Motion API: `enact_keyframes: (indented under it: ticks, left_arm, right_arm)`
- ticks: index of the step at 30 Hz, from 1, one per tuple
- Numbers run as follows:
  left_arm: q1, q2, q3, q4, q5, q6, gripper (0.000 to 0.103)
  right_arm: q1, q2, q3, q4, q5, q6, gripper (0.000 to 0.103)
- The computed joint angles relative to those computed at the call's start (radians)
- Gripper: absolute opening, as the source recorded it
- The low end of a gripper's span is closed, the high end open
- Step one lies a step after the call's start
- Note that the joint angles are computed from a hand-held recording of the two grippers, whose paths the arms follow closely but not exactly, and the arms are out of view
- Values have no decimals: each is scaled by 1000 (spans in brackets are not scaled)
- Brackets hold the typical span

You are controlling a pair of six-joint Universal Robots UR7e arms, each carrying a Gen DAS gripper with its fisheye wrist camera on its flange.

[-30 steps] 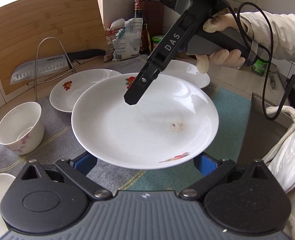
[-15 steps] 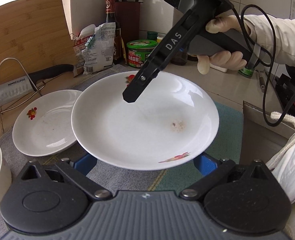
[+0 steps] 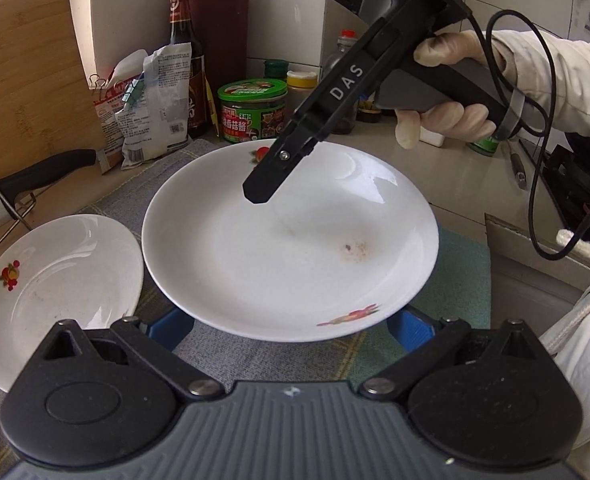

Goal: Organize plates and bowls
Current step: 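Lift the large plate with the right tool toward the other floral plate, then lower the held plate onto the floral plate with the right tool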

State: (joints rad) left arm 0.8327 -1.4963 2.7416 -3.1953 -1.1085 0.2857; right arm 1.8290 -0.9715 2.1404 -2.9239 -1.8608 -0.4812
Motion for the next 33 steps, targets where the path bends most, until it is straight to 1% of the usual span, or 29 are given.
enact_keyframes:
  ticks: [11,17,28,33]
  left_arm:
    - [28,90,-49,-18,-17,3,101]
    - [27,125,-63,-26,-7,7,101]
    - [37,172,-97,-23,-13,16,101]
    - [31,193,-110,-12,8,15,101]
  right_arm:
    - [-40,8,-15,-5,-6,-14,86]
    - [-55,21,-26,-6,-8,-15,86]
    - [-68,35,-31,-26,-32,-24,86]
    - [-67,43,-32,-41,-46,-32,86]
